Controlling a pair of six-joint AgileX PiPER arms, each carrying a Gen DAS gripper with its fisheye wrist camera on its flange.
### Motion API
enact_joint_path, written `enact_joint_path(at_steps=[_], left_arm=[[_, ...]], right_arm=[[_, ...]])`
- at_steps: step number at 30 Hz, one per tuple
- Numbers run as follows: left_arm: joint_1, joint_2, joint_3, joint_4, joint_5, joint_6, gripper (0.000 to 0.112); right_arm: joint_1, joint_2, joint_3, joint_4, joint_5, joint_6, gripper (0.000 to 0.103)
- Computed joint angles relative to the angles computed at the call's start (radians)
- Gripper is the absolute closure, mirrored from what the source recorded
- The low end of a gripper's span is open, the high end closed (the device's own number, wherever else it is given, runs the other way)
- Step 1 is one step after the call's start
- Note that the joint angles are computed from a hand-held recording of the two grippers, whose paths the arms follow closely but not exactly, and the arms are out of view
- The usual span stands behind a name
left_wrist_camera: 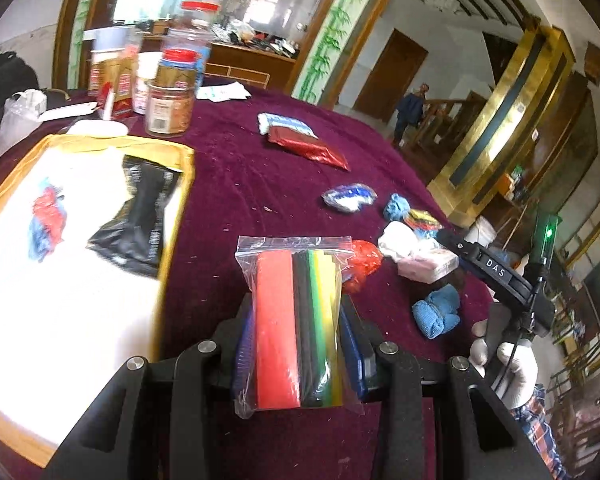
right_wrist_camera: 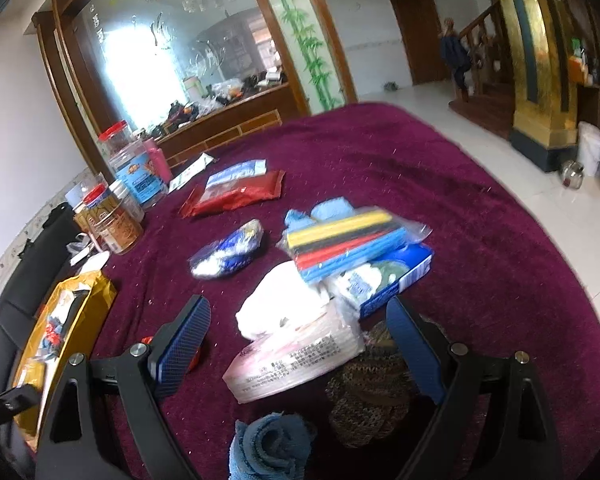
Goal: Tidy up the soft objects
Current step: 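Grasp the red plastic bag with the right gripper while the left gripper carries the striped bag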
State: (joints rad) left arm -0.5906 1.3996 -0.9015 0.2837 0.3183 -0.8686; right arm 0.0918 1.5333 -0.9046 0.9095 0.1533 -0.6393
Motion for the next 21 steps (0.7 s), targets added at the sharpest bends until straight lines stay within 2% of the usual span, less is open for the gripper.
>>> enact_joint_path(at_steps=[2,4,6,9,12,15,18,19,20,21], left_arm=[[0.031,-0.052,0.046,-0.043,-0.013,0.039,0.071],[0.071,-0.103,0.091,-0.094,-0.024,0.09,0.071],[0.111,-0.143,0.132,-0.166,-0.04,0.161,0.071],[0.182,-0.19,0.184,-0.378,-0.064,0.368,0.071],[0.245,-0.233,0.229,-0.526,-0.068,0.514,0.071],[0.317,-0.273,0.267,-0.639,-0.055,0.638,0.071],[0.401,-0.299,0.294,-0.705,-0.031,0.731,0.071],[0.425,-0.302,0.299,-0.708,-0.023,0.74,0.071],[0.457,-0.302,0.304,-0.736,-0.014,0.774,0.071],[0.487,-0.3,0.31,-0.772,-0.007,0.813,0.071]], right_arm=[[0.024,-0.047,0.02,-0.11,-0.033,0.122,0.014],[0.037,-0.084,0.008,-0.124,0.02,0.141,0.014],[0.079,-0.08,-0.052,-0.266,0.111,0.268,0.014],[0.158,0.021,-0.2,-0.459,0.27,0.44,0.014],[0.224,0.15,-0.334,-0.61,0.383,0.599,0.014],[0.261,0.249,-0.416,-0.684,0.445,0.704,0.014],[0.277,0.298,-0.446,-0.699,0.452,0.748,0.017],[0.288,0.306,-0.45,-0.728,0.449,0.773,0.022],[0.3,0.314,-0.459,-0.76,0.451,0.796,0.034],[0.31,0.322,-0.471,-0.781,0.457,0.808,0.041]])
